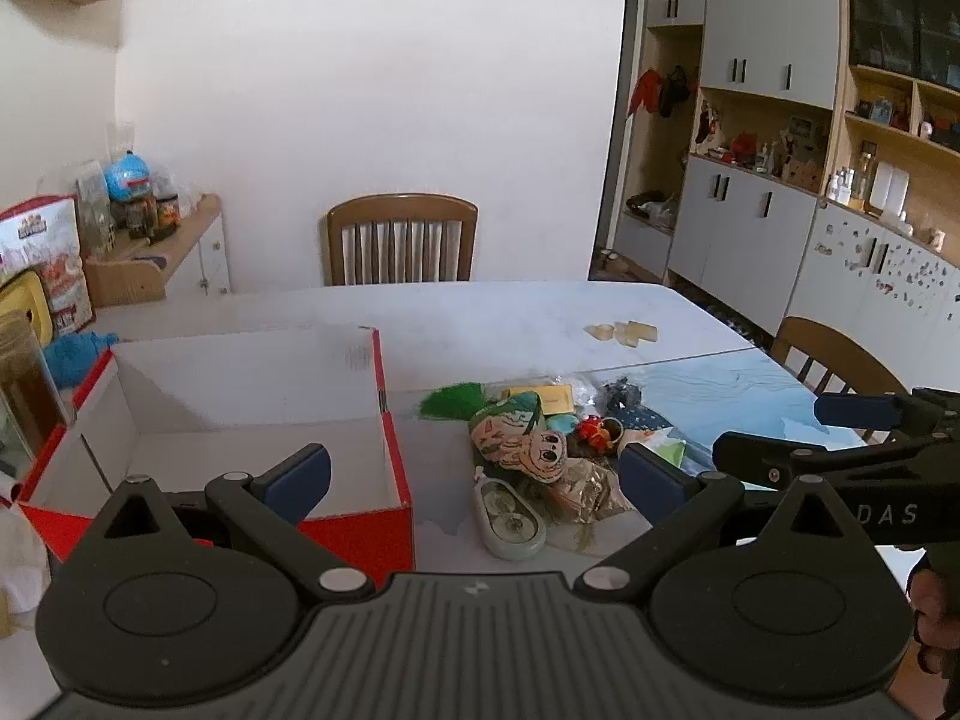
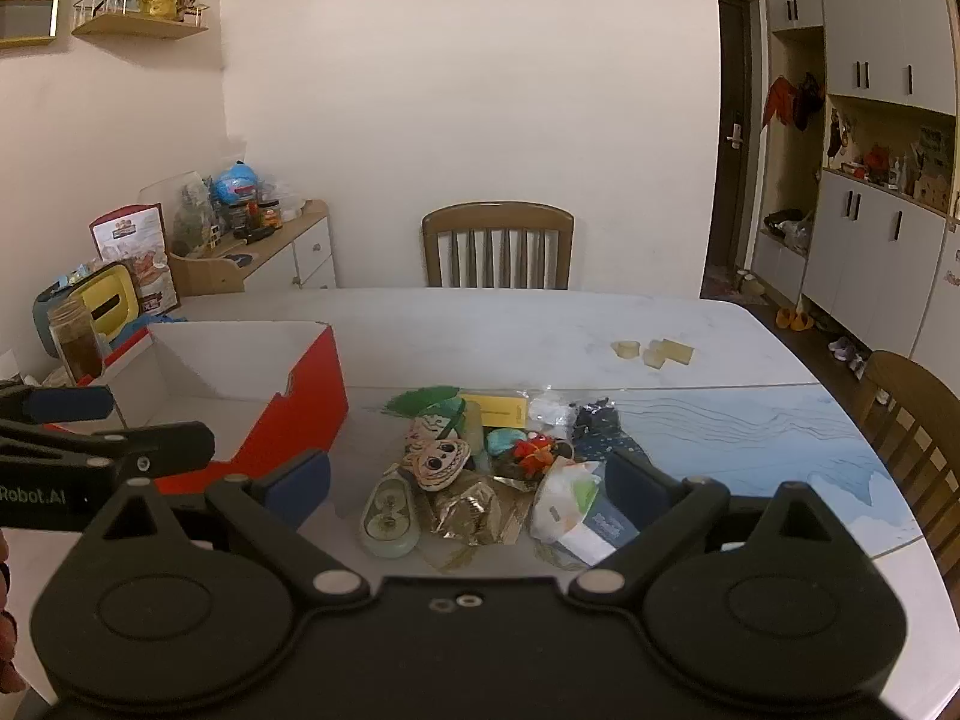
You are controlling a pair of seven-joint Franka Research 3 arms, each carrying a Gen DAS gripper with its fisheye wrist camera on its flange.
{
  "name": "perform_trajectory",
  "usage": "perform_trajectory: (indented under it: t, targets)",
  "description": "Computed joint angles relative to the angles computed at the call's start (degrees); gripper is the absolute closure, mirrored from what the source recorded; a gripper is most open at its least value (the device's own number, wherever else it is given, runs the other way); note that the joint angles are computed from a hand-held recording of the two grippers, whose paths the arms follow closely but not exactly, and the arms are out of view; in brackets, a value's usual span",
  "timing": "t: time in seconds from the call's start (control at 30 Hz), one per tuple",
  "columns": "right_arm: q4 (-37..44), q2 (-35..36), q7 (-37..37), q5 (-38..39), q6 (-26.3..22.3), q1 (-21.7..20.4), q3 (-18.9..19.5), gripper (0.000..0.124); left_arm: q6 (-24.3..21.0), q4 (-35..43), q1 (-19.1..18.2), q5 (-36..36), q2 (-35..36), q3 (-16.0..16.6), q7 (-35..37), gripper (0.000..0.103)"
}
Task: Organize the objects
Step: 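Move the left tool toward the cartoon-face plush doll in the pile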
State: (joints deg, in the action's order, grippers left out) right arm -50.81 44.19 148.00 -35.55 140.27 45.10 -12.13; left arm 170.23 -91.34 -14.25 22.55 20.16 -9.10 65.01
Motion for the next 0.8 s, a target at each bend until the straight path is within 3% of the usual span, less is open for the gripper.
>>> perform_trajectory:
  t: [0.17, 0.3, 0.43, 0.8]
  targets:
    - [-1.16, -0.46, -0.6, 0.89, 1.22, -1.04, 0.42, 0.026, -0.69, 1.88, -0.31, -0.66, 1.4, -0.41, 0.04, 0.0]
    - [-2.87, -1.26, -1.3, 1.73, 2.08, -1.95, 0.65, 0.026, -2.07, 3.9, 0.67, -3.69, 3.15, -2.85, 2.82, 0.0]
    - [-4.41, -1.89, -2.55, 3.06, 2.85, -3.23, 1.15, 0.026, -4.62, 6.76, -0.74, -4.87, 5.08, -2.08, 1.91, 0.0]
    - [-6.09, -1.53, -8.48, 7.8, 0.54, -7.62, 2.42, 0.029, -16.01, 22.32, -4.42, -6.42, 15.04, -1.64, 1.84, 0.0]
